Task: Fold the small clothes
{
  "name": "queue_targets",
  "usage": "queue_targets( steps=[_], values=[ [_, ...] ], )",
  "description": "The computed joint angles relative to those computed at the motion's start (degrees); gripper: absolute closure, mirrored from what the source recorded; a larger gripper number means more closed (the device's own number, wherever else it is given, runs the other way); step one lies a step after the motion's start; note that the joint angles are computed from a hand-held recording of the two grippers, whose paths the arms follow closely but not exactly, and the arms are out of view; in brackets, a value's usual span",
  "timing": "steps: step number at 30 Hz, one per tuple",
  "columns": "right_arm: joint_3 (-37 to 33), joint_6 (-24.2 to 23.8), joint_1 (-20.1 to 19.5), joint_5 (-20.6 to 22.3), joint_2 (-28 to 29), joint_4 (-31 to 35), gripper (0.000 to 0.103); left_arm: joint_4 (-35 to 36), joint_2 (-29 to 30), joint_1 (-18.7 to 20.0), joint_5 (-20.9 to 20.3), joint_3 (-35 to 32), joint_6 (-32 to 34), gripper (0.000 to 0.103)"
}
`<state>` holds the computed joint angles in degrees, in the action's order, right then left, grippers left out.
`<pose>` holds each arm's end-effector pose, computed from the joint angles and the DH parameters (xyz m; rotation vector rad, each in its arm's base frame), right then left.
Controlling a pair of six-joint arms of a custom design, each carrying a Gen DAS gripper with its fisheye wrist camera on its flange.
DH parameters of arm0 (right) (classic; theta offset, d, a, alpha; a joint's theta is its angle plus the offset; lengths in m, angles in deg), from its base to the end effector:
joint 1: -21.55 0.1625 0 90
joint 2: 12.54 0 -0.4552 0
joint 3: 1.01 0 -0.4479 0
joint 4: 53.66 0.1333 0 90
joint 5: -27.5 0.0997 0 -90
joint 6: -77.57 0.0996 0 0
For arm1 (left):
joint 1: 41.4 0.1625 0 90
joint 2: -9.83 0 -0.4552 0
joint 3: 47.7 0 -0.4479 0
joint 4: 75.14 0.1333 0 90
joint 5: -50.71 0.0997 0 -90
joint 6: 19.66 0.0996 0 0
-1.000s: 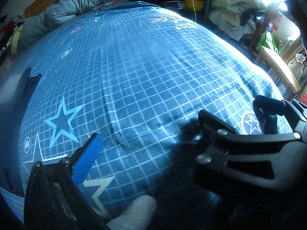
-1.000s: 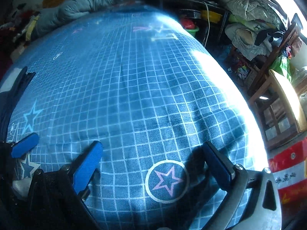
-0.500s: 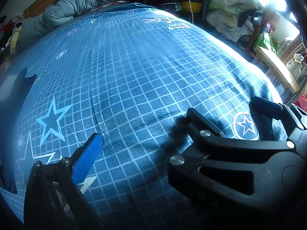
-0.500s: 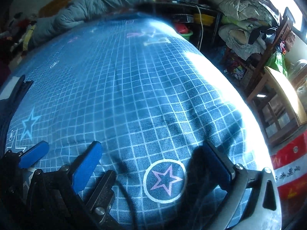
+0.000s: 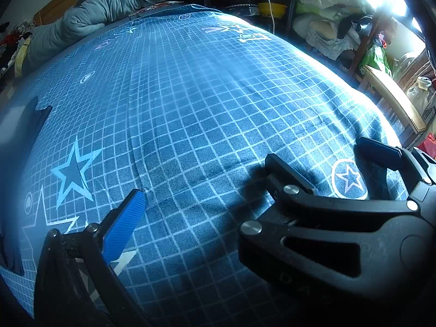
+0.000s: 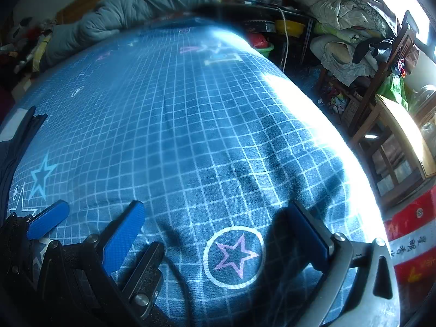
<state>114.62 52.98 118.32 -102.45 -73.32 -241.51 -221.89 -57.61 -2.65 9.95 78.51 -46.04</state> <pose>0.1402 -0.5927 0.2057 0.2975 -2.2497 0.7477 -0.2626 -0.4784 0.1314 0.5295 2.3123 -0.6488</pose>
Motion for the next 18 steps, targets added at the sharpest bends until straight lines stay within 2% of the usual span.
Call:
queue_targets(
  steps=[18],
  values=[
    [0.0,0.0,0.0,0.0,0.0,0.0,0.000,0.0,-0.5,0.0,-0.3,0.1,0.3,0.000]
  ],
)
